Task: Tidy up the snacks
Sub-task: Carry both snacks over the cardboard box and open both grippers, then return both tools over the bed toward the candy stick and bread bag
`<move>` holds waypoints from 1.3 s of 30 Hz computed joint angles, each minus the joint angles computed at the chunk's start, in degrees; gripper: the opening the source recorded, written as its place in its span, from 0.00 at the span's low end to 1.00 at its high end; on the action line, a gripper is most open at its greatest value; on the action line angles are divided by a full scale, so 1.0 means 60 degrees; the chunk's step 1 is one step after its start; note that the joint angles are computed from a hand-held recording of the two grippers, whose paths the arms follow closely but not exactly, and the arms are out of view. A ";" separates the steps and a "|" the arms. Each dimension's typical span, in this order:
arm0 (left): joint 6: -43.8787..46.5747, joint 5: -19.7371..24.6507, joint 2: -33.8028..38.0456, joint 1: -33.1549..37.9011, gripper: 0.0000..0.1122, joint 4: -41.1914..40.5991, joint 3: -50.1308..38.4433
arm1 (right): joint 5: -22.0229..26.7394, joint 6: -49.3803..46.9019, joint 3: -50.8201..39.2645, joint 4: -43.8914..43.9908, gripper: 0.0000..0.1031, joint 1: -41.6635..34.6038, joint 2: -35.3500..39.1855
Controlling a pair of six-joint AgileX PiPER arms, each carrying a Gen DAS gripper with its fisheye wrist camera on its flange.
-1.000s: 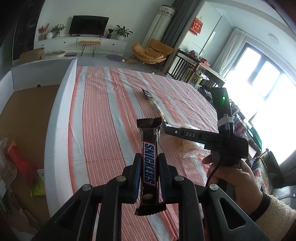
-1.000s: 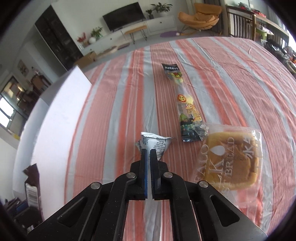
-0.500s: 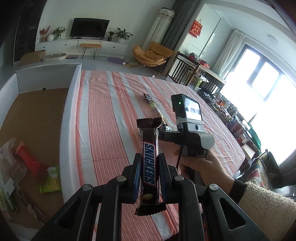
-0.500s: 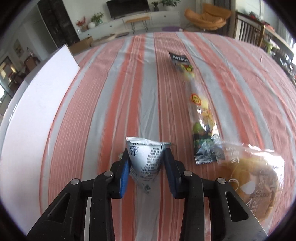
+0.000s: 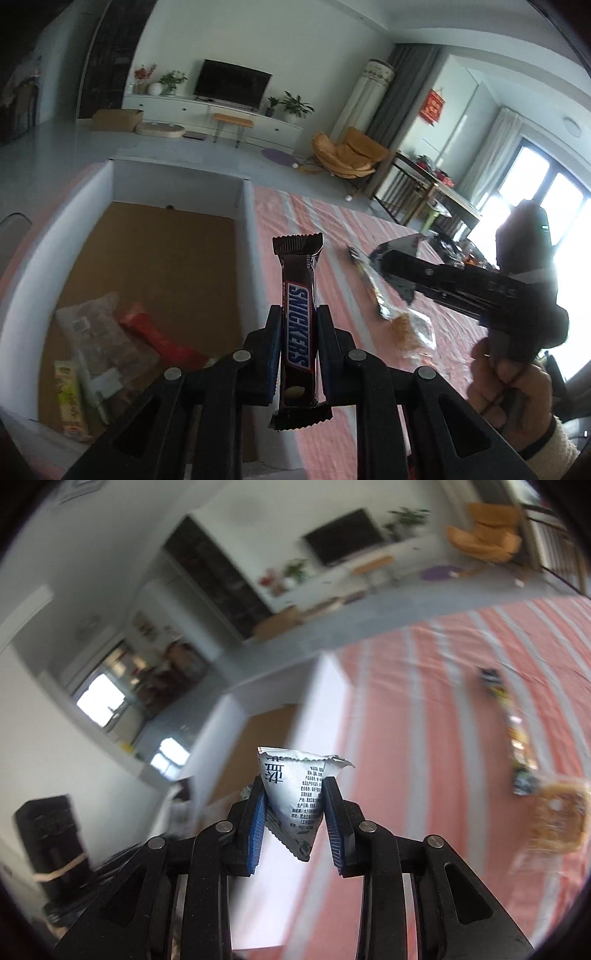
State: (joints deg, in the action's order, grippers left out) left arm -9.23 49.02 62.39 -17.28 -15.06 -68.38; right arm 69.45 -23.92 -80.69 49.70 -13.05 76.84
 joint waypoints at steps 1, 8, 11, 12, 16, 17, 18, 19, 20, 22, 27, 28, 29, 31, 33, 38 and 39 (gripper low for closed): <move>-0.0348 0.0100 -0.0162 0.0189 0.16 0.0560 0.0087 | -0.0080 0.0135 -0.0046 0.0014 0.33 0.0508 -0.0036; -0.2092 0.0826 -0.0657 0.1277 0.66 0.2625 0.0933 | -0.0964 0.1148 0.0037 -0.2305 0.68 0.2535 -0.0321; -0.3003 0.0508 -0.0712 0.0198 0.70 0.3378 0.1257 | -0.1413 0.1953 0.0486 -0.5133 0.67 0.2964 -0.1001; -0.2946 0.0307 -0.0612 -0.0133 0.70 0.3168 0.1274 | -0.1577 0.2113 0.0784 -0.6088 0.67 0.3030 -0.1286; -0.2613 -0.0479 0.0103 -0.1393 0.71 0.2514 0.1082 | -0.1136 0.3265 0.1661 -0.9908 0.67 0.2893 -0.2142; -0.2812 -0.0607 0.0444 -0.2059 0.72 0.2667 0.0865 | -0.0733 0.3564 0.1785 -1.0862 0.67 0.2787 -0.2248; -0.2892 -0.0734 0.0814 -0.2637 0.72 0.2726 0.0626 | -0.0358 0.3745 0.1934 -1.1691 0.69 0.2621 -0.2309; -0.2919 -0.0861 0.1245 -0.3204 0.75 0.2715 0.0366 | -0.0122 0.3621 0.2114 -1.2137 0.73 0.2184 -0.2321; -0.2845 -0.0900 0.1618 -0.3582 0.78 0.2542 0.0103 | -0.0115 0.3290 0.2354 -1.2202 0.74 0.1478 -0.2353; -0.2238 -0.1258 0.2624 -0.4150 0.80 0.1537 -0.0372 | -0.0466 0.2650 0.2808 -1.1366 0.74 -0.0432 -0.2383; -0.3232 -0.1192 0.5085 -0.5426 0.80 0.2623 -0.1957 | -0.0463 0.0191 0.3734 -0.7437 0.74 -0.4353 -0.1734; -0.3499 -0.1045 0.5552 -0.5594 0.80 0.3081 -0.2368 | -0.0431 -0.0228 0.3985 -0.7004 0.74 -0.4697 -0.1837; -0.3747 -0.1012 0.5900 -0.5704 0.80 0.3572 -0.2538 | -0.0511 -0.0542 0.4271 -0.6640 0.74 -0.4874 -0.1930; -0.4113 -0.0967 0.6542 -0.5741 0.80 0.4379 -0.2797 | -0.0634 -0.0607 0.4533 -0.6277 0.74 -0.4744 -0.2044; -0.4492 -0.0812 0.6923 -0.5754 0.80 0.4893 -0.2814 | -0.0868 -0.0797 0.4796 -0.5820 0.74 -0.4715 -0.2055; -0.5544 -0.1209 0.7104 -0.5702 0.80 0.6017 -0.2187 | -0.1576 -0.0780 0.4947 -0.5551 0.74 -0.3936 -0.1501; -0.5553 -0.1116 0.7179 -0.5706 0.80 0.6079 -0.2217 | -0.1980 -0.0654 0.4933 -0.5747 0.76 -0.3627 -0.1319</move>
State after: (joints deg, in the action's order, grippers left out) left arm -42.55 42.32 105.46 -51.52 21.42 -81.68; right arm 57.57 -27.84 -51.09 15.22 -34.81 68.93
